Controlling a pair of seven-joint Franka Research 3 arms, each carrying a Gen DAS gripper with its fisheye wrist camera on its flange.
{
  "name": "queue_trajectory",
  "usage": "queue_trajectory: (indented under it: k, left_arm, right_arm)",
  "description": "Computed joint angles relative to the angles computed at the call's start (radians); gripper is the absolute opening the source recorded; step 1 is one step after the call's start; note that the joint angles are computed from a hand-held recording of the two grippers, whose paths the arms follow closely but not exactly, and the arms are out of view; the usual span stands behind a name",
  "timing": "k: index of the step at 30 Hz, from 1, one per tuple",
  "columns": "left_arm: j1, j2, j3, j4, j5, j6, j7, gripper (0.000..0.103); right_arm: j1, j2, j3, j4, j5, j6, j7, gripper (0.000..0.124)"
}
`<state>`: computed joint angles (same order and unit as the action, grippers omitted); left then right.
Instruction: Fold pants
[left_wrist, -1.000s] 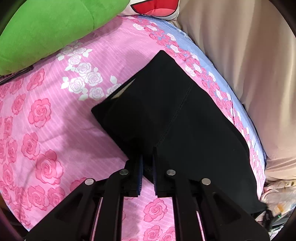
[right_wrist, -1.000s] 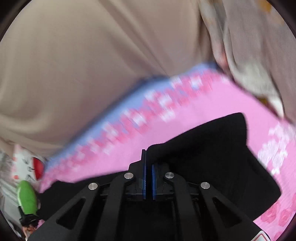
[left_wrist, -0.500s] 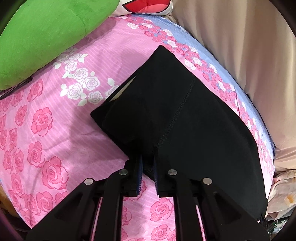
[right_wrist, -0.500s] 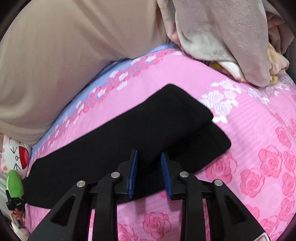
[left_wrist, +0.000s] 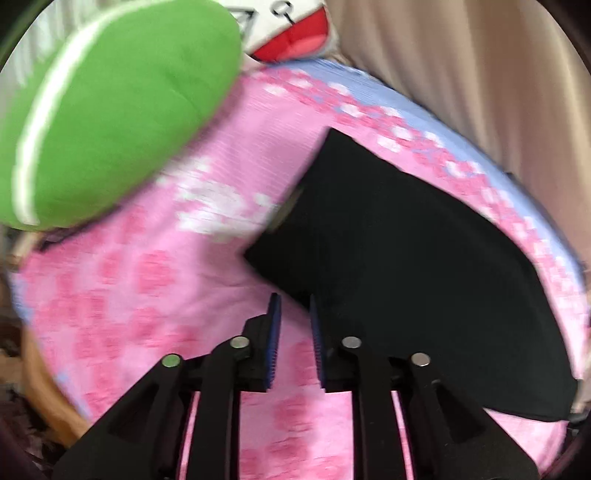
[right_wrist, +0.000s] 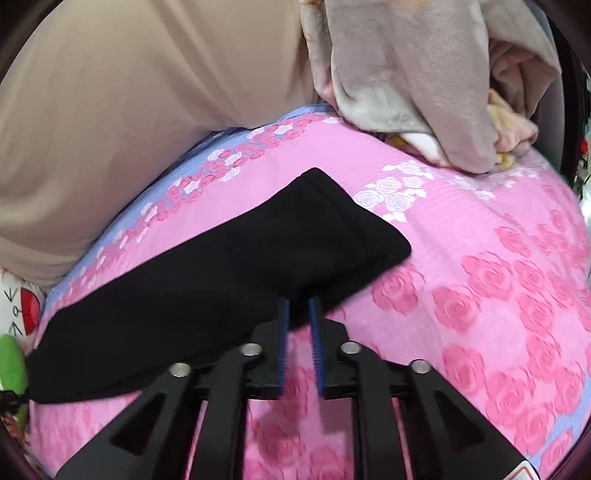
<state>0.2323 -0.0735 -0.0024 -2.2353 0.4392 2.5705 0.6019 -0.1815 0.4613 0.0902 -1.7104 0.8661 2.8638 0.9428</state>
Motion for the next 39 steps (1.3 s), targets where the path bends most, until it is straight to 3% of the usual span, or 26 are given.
queue_trajectory:
  k: [3,5,7,9,12,15,16,17,18,19,21,23,26,28,29,30,32,34,36,39]
  left_arm:
    - [0.003,-0.041,-0.014,-0.015,0.079,-0.056,-0.087,0.022]
    - [-0.004,-0.085,-0.02,-0.055,0.087,-0.001,-0.1,0.024]
    - [-0.01,-0.1,-0.044,-0.063,0.129,0.027,-0.134,0.046]
    - [-0.021,-0.091,-0.085,-0.046,0.215,0.029,-0.188,0.061]
    - [-0.071,-0.039,-0.132,0.015,0.332,0.009,-0.235,0.062]
    - [-0.136,0.026,-0.139,0.071,0.349,0.034,-0.231,0.079]
    - [-0.154,0.046,-0.137,0.084,0.335,0.049,-0.222,0.081]
    - [-0.172,0.072,-0.136,0.104,0.314,0.056,-0.202,0.081]
    - [-0.191,0.1,-0.136,0.127,0.295,0.056,-0.177,0.081]
    - [-0.21,0.123,-0.136,0.148,0.292,0.045,-0.172,0.081]
    - [-0.241,0.156,-0.131,0.176,0.283,0.033,-0.15,0.081]
    - [-0.265,0.189,-0.128,0.203,0.261,0.023,-0.116,0.081]
    - [-0.298,0.218,-0.12,0.22,0.254,0.003,-0.103,0.081]
    - [-0.32,0.236,-0.113,0.236,0.273,-0.022,-0.117,0.082]
    - [-0.329,0.238,-0.111,0.24,0.283,-0.033,-0.123,0.082]
    - [-0.339,0.244,-0.108,0.249,0.299,-0.046,-0.133,0.084]
    - [-0.359,0.253,-0.101,0.265,0.348,-0.065,-0.176,0.087]
    - [-0.376,0.267,-0.093,0.287,0.401,-0.095,-0.216,0.09]
    - [-0.399,0.289,-0.09,0.317,0.456,-0.145,-0.268,0.091]
    - [-0.412,0.321,-0.088,0.354,0.478,-0.183,-0.293,0.091]
  right_arm:
    - [-0.005,-0.025,0.005,-0.034,0.02,0.048,-0.002,0.035]
    - [-0.019,-0.033,0.011,-0.036,0.048,0.07,-0.015,0.041]
    - [-0.019,-0.023,0.002,-0.013,0.049,0.091,-0.003,0.049]
    - [-0.003,0.01,-0.033,0.041,-0.013,0.053,0.055,0.05]
    - [-0.009,0.065,-0.042,0.132,-0.075,-0.033,0.102,0.053]
    - [0.074,0.167,-0.147,0.262,-0.276,-0.093,0.279,0.054]
    - [0.079,0.192,-0.154,0.293,-0.312,-0.103,0.307,0.053]
    - [0.082,0.207,-0.158,0.311,-0.34,-0.105,0.33,0.04]
    - [0.083,0.225,-0.16,0.337,-0.373,-0.111,0.34,0.004]
    - [0.073,0.231,-0.148,0.353,-0.39,-0.127,0.343,0.006]
    - [0.032,0.203,-0.09,0.327,-0.371,-0.082,0.293,0.006]
    - [0.06,0.178,-0.129,0.291,-0.306,0.003,0.224,0.006]
    - [0.065,0.275,-0.2,0.416,-0.532,-0.17,0.444,0.002]
    - [0.053,0.252,-0.195,0.37,-0.495,-0.153,0.411,0.005]
    - [0.011,0.218,-0.14,0.321,-0.474,-0.111,0.386,0.013]
    - [-0.016,0.185,-0.106,0.276,-0.438,-0.08,0.358,0.03]
    - [-0.051,0.149,-0.063,0.23,-0.381,-0.058,0.31,0.048]
    - [-0.078,0.129,-0.029,0.213,-0.331,-0.086,0.262,0.049]
    - [-0.063,0.133,-0.043,0.223,-0.325,-0.116,0.253,0.056]
    - [0.012,0.153,-0.115,0.244,-0.392,-0.125,0.328,0.056]
